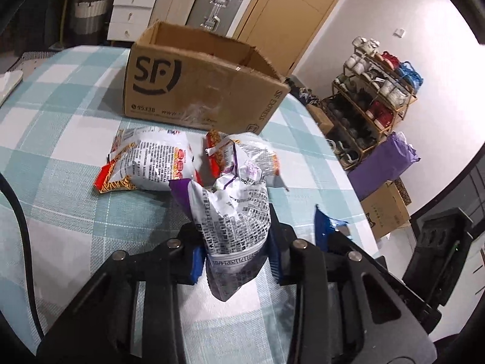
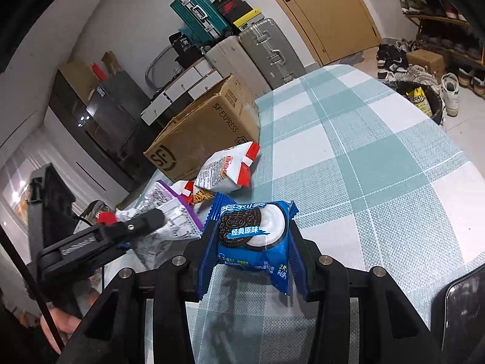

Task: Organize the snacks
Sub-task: 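Lift both held packages and carry them toward the SF box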

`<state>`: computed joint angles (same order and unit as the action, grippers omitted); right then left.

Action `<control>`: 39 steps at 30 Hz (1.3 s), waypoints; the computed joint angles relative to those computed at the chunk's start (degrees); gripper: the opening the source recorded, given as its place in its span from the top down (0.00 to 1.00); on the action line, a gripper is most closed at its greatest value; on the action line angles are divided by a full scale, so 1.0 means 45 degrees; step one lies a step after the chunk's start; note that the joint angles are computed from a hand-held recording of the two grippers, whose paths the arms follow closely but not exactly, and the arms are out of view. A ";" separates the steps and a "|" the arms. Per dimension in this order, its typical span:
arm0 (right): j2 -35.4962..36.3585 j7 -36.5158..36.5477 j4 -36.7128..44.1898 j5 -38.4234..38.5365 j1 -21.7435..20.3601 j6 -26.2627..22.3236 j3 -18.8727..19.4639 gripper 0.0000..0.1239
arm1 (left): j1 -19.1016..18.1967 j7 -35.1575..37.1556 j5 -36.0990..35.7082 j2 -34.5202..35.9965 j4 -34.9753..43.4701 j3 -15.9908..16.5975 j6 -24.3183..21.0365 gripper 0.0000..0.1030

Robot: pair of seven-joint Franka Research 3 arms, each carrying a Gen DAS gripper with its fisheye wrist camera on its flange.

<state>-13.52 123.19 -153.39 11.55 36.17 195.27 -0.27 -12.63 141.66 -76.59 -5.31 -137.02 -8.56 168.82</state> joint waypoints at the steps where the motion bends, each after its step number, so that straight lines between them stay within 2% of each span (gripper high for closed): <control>1: -0.0042 -0.0003 0.0017 -0.0044 0.0041 -0.0056 -0.0030 0.65 | -0.0005 0.0231 -0.0183 -0.0264 -0.0166 0.0030 -0.0062 0.71; 10: -0.0830 -0.1270 0.0316 0.1176 -0.1457 -0.0614 0.2049 0.65 | -0.0296 0.0982 -0.1137 -0.2925 -0.1683 0.0749 -0.0680 0.71; 12: -0.1030 -0.1603 0.0504 0.1459 -0.2206 -0.0879 0.2931 0.65 | -0.0318 0.0743 -0.0769 -0.3468 -0.1943 0.0867 -0.0625 0.71; 18: -0.1400 -0.2331 0.1286 0.1517 -0.2900 -0.1517 0.3790 0.65 | -0.0430 -0.0585 0.0915 -0.4441 -0.2234 0.1671 -0.0847 0.71; 22: -0.1427 -0.2909 0.2040 0.1344 -0.2305 -0.1801 0.3246 0.65 | -0.0589 -0.1253 0.2081 -0.4909 -0.2126 0.2115 -0.0783 0.71; 23: -0.1354 -0.3215 0.2322 0.1350 -0.1640 -0.1863 0.2621 0.65 | -0.0613 -0.1374 0.2406 -0.5036 -0.2083 0.2277 -0.0887 0.71; 26: -0.1206 -0.3942 0.3058 0.1566 -0.0419 -0.2057 0.1502 0.65 | -0.0634 -0.1938 0.3530 -0.5423 -0.1887 0.2737 -0.1504 0.71; 32: -0.0795 -0.5580 0.4695 0.2520 0.1071 -0.2793 0.0132 0.65 | -0.1067 -0.2467 0.5063 -0.5827 -0.1265 0.3694 -0.1846 0.71; 36: -0.0441 -0.6245 0.5860 0.2728 0.0554 -0.3628 0.0520 0.65 | -0.1187 -0.2902 0.5977 -0.5971 -0.0711 0.4146 -0.2212 0.71; 39: -0.0112 -0.6542 0.6790 0.2566 -0.0238 -0.4300 0.1116 0.65 | -0.1252 -0.3153 0.6554 -0.6011 -0.0226 0.4375 -0.2397 0.71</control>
